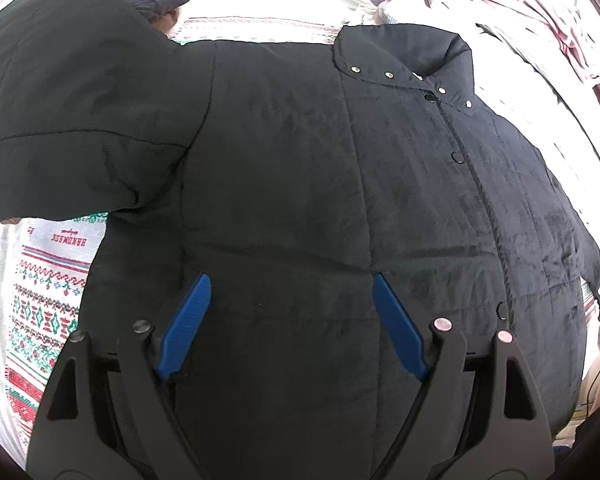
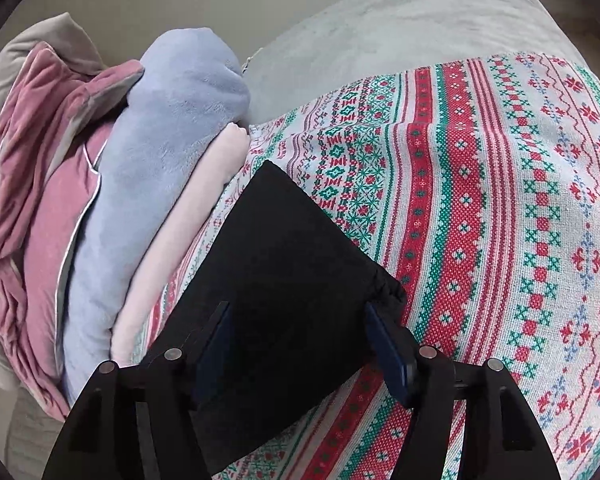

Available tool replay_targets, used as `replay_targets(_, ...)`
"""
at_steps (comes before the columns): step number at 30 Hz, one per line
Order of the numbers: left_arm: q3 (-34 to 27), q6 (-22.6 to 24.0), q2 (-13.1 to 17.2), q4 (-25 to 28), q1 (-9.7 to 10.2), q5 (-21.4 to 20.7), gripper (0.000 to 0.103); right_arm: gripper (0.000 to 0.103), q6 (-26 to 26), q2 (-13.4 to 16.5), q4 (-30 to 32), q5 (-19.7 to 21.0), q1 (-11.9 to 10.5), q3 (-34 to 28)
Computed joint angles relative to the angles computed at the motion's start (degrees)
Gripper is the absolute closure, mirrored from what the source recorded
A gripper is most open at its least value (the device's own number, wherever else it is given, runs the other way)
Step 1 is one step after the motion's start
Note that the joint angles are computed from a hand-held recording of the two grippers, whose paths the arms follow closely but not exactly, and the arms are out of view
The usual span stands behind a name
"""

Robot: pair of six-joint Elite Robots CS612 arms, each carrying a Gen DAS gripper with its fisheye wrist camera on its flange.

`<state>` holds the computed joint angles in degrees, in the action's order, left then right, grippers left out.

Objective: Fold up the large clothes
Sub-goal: 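Carry the sleeve across the coat body with the right tool and release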

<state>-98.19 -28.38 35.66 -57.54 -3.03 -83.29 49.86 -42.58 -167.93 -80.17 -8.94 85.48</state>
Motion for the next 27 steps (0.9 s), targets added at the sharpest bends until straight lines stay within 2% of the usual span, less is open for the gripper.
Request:
replay_targets(2, -0.1, -0.4, 0.0, 0.0, 0.16, 0.0, 0.02, 0.037, 4.2, -0.7, -2.4, 3.2, -0.8, 1.6)
replay_targets(3, -0.2, -0.6, 0.1, 0.0, 0.27, -0.2, 0.02, 0.037, 5.1, -1.1, -1.2, 5.1, -1.2, 1.8)
replay_targets(5, -0.4, -1.1, 0.1, -0.1, 0.53, -0.9, 0.02, 0.037, 2.1, -2.0, 6.1, 8.9, -1.7, 1.8)
replay_targets(7, -0.5, -1.4, 0.0, -0.3, 0.63, -1.6, 0.02, 0.037, -2.3, -2.3, 7.9, 10.3, -1.6, 1.8)
replay_targets(10, -0.4, -0.4, -0.1, -0.5, 0.25, -1.6, 0.02, 0.037, -2.1, -0.9, 4.3, 7.3, -1.1, 0.8)
replay_targets(11, -0.4, 0.1, 0.0, -0.3, -0.06, -0.7, 0.02, 0.04, -1.5, -0.1, 2.5, 5.7, -0.8, 0.2)
replay_targets(13, -0.5, 1.1, 0.1, 0.0, -0.54, 1.1, 0.02, 0.066, -2.1, 0.7, 1.6, 0.7, 0.3, -0.6)
replay_targets(14, -0.5, 1.5, 0.1, 0.3, -0.69, 1.8, 0.02, 0.084, -1.9, 1.0, 1.9, 0.5, 0.4, -1.0)
replay_targets(15, -0.5, 1.5, 0.1, 0.4, -0.7, 2.2, 0.02, 0.093, -0.4, 1.2, 1.1, 2.1, 0.3, -1.1)
replay_targets(17, -0.4, 0.8, 0.1, 0.3, -0.58, 2.9, 0.02, 0.095, 2.3, 0.8, -3.5, 1.0, 0.4, -0.5)
replay_targets(19, -0.4, -0.2, 0.1, 0.3, -0.36, 3.1, 0.02, 0.096, -1.4, -0.1, -8.6, -2.3, 1.5, -0.9)
replay_targets(21, -0.4, -1.1, 0.1, 0.3, -0.14, 2.7, 0.02, 0.096, -7.0, -0.8, -8.3, -6.2, 3.0, -2.2)
replay_targets(23, -0.5, -1.5, 0.1, 0.4, -0.02, 2.1, 0.02, 0.096, -10.1, -0.5, -5.0, -8.3, 3.9, -3.7)
replay_targets(25, -0.6, -1.1, 0.1, 0.4, -0.05, 1.6, 0.02, 0.096, -9.3, 0.1, -1.6, -8.8, 3.9, -4.1)
replay_targets(27, -0.9, -0.6, 0.1, 0.3, -0.14, 1.6, 0.02, 0.096, -5.0, 0.2, -1.4, -8.9, 3.5, -3.2)
